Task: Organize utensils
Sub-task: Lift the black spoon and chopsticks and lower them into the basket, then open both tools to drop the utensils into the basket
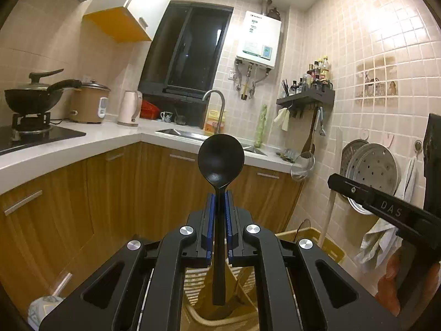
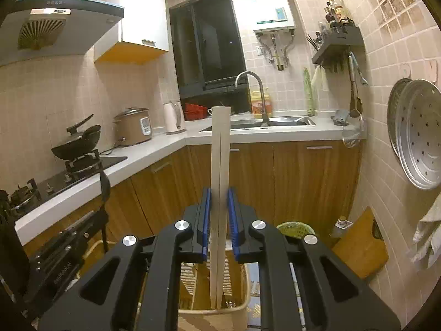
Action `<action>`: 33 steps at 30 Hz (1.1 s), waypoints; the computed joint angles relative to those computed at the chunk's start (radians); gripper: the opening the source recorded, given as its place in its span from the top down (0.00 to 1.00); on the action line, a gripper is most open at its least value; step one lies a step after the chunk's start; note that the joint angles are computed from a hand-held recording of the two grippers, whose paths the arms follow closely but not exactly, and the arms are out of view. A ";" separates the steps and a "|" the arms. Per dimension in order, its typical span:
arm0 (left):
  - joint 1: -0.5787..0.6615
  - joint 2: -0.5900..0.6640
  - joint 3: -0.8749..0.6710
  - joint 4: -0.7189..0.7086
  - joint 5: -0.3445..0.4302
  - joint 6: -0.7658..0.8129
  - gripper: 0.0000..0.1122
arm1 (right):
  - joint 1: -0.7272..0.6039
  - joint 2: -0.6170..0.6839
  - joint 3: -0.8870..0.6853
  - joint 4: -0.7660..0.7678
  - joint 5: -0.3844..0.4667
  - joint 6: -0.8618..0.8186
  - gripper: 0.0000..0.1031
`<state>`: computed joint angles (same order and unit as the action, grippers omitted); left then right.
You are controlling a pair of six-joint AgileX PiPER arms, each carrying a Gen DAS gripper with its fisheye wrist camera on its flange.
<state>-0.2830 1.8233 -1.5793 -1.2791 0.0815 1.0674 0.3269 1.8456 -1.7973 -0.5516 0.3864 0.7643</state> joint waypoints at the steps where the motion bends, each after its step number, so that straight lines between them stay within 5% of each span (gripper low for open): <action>1: 0.004 -0.005 0.009 -0.041 0.005 0.040 0.95 | -0.003 -0.008 0.016 0.021 -0.007 -0.014 0.89; 4: 0.018 -0.025 0.032 -0.012 0.032 0.004 0.91 | -0.020 -0.038 0.068 0.158 -0.038 -0.129 0.88; 7: 0.049 -0.061 0.070 -0.016 0.093 -0.006 0.73 | -0.036 -0.078 0.126 0.316 -0.057 -0.265 0.80; 12: 0.125 -0.145 0.137 0.035 0.242 -0.074 0.70 | -0.063 -0.177 0.229 0.561 -0.050 -0.488 0.75; 16: 0.189 -0.218 0.166 0.105 0.360 -0.164 0.62 | -0.076 -0.263 0.292 0.635 -0.026 -0.553 0.48; 23: 0.227 -0.245 0.060 0.489 0.679 -0.396 0.55 | -0.089 -0.309 0.215 0.686 0.252 -0.581 0.48; 25: 0.188 -0.263 0.073 0.635 0.690 -0.447 0.55 | -0.092 -0.288 0.162 0.702 0.370 -0.586 0.48; 27: 0.169 -0.257 0.071 0.701 0.736 -0.475 0.57 | -0.089 -0.253 0.106 0.701 0.480 -0.578 0.48; 33: 0.121 -0.098 -0.032 0.849 1.051 -0.557 0.66 | -0.084 -0.109 -0.010 0.765 0.776 -0.589 0.50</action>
